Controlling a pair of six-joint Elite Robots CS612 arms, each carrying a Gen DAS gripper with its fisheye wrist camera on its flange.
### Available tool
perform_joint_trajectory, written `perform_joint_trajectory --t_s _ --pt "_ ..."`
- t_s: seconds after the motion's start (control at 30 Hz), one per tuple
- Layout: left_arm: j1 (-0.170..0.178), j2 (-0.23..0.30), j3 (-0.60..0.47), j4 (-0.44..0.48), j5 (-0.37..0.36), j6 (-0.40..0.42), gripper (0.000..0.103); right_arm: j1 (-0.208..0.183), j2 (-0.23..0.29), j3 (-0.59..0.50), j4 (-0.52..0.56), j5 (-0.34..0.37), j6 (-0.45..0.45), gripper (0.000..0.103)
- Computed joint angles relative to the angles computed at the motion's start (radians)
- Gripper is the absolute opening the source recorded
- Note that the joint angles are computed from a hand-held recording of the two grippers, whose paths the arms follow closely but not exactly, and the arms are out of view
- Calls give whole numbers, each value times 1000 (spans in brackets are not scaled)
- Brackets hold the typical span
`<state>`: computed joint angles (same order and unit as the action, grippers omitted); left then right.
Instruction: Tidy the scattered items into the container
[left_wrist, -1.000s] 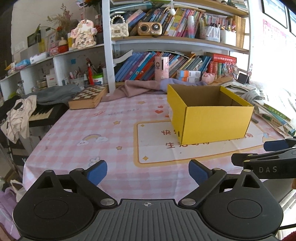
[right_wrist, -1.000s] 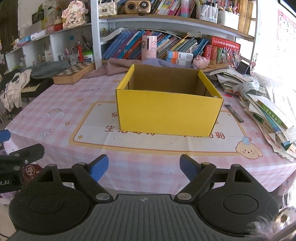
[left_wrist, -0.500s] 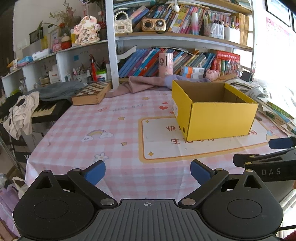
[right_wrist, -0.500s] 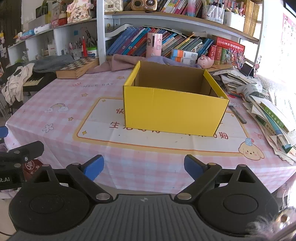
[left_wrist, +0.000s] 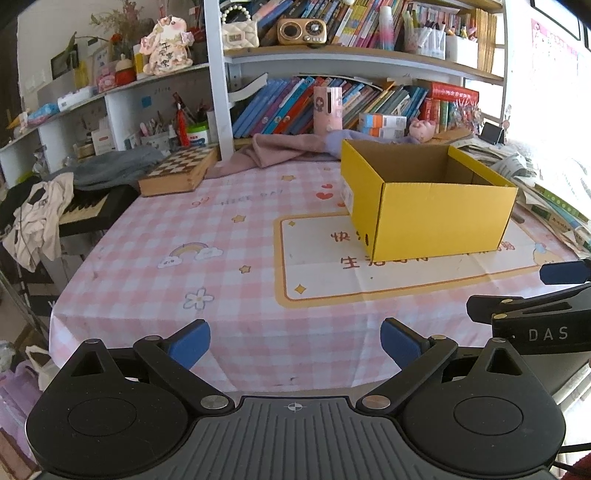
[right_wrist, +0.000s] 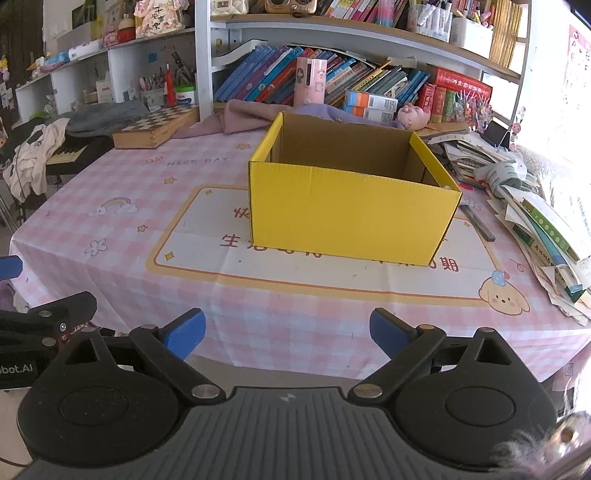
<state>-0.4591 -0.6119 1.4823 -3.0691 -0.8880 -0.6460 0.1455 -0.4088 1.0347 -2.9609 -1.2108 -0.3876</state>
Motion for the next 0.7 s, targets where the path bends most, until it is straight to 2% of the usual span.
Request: perform_joint_trajectory --t_s 0.7 --pt "3 3 -9 28 -27 -5 100 -1 4 -4 2 -6 2 98"
